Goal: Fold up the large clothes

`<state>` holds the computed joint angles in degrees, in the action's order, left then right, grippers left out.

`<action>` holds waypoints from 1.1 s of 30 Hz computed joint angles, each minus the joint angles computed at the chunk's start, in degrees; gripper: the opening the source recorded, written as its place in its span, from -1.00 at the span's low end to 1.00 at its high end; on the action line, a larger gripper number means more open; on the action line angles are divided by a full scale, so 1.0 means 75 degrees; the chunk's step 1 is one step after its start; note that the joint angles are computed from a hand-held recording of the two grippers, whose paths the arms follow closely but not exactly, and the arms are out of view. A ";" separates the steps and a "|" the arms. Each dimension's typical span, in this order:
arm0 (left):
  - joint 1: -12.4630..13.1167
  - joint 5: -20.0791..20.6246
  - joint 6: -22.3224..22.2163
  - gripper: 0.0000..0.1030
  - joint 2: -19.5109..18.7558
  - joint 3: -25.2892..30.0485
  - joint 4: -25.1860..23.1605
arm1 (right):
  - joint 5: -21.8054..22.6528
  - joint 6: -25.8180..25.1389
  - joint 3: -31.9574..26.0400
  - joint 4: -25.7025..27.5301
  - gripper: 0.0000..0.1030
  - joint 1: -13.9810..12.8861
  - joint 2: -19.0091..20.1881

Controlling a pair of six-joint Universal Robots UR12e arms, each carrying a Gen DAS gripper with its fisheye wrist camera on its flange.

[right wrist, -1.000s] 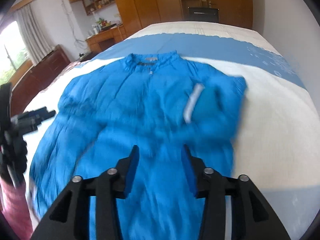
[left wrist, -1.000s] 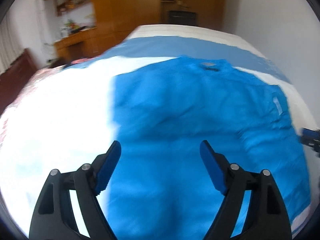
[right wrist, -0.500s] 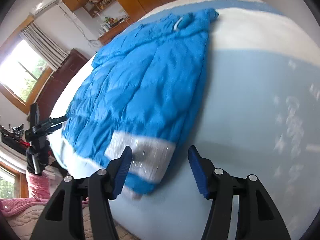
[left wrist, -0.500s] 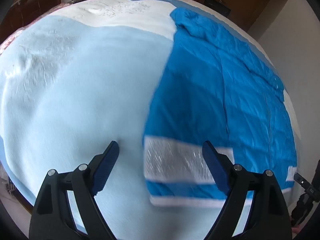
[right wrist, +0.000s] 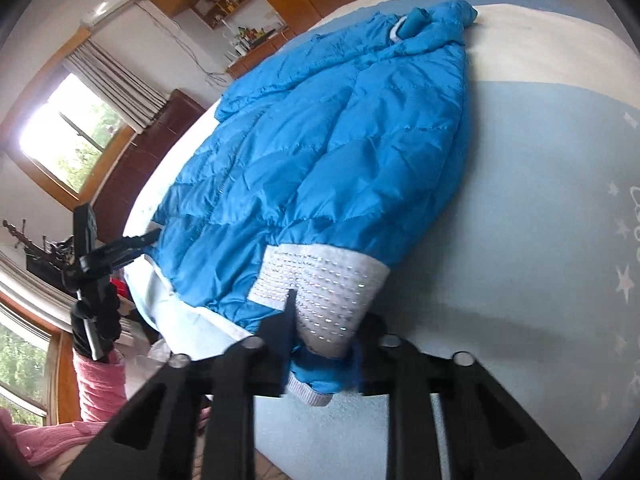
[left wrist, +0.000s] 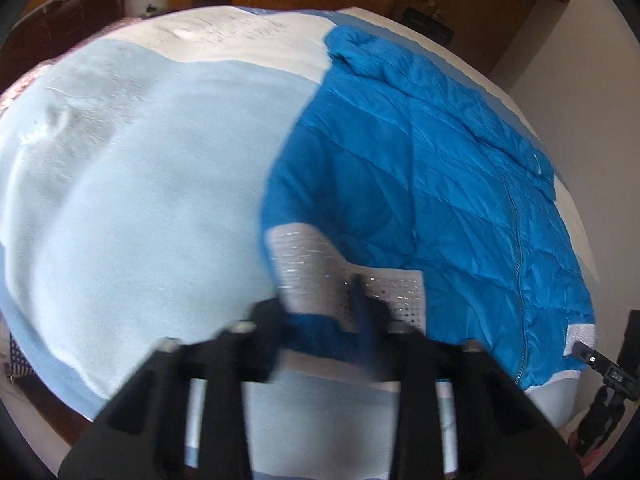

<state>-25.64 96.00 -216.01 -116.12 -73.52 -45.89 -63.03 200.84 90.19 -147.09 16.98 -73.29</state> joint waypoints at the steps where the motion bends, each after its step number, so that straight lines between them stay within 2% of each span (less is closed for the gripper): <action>1: 0.0023 -0.0093 -0.0036 -0.70 0.0052 -0.0092 0.0183 | 0.0043 -0.0036 0.0053 -0.0172 -0.72 -0.0018 -0.0034; 5: -0.0009 -0.0044 0.0049 -0.75 0.0201 -0.0309 0.0631 | -0.0053 -0.0237 0.0256 -0.0551 -0.75 -0.0016 -0.0177; 13: 0.0025 -0.0198 -0.0096 -0.75 0.0599 -0.0879 0.0909 | 0.0118 -0.0826 0.0318 -0.0021 -0.75 0.0054 -0.0302; 17: 0.0171 -0.0566 -0.0428 -0.75 0.0531 -0.0921 0.1104 | 0.0556 -0.0756 0.0153 0.0172 -0.77 -0.0122 -0.0200; 21: 0.0301 -0.0902 -0.0443 -0.77 0.0433 -0.0682 0.1821 | 0.0912 -0.0765 -0.0162 -0.0222 -0.79 -0.0290 -0.0171; 24: 0.0411 -0.1204 -0.0225 -0.77 0.0234 -0.0132 0.2135 | 0.0868 -0.0730 -0.0430 -0.0463 -0.79 -0.0366 -0.0158; 27: 0.0487 -0.1354 0.0055 -0.78 -0.0110 0.0616 0.2098 | 0.0831 -0.0673 -0.0893 -0.0456 -0.79 -0.0469 -0.0020; 33: 0.0646 -0.1782 0.0458 -0.78 -0.1312 0.2981 0.1594 | 0.0908 -0.0254 -0.2101 0.0056 -0.79 -0.0723 0.0533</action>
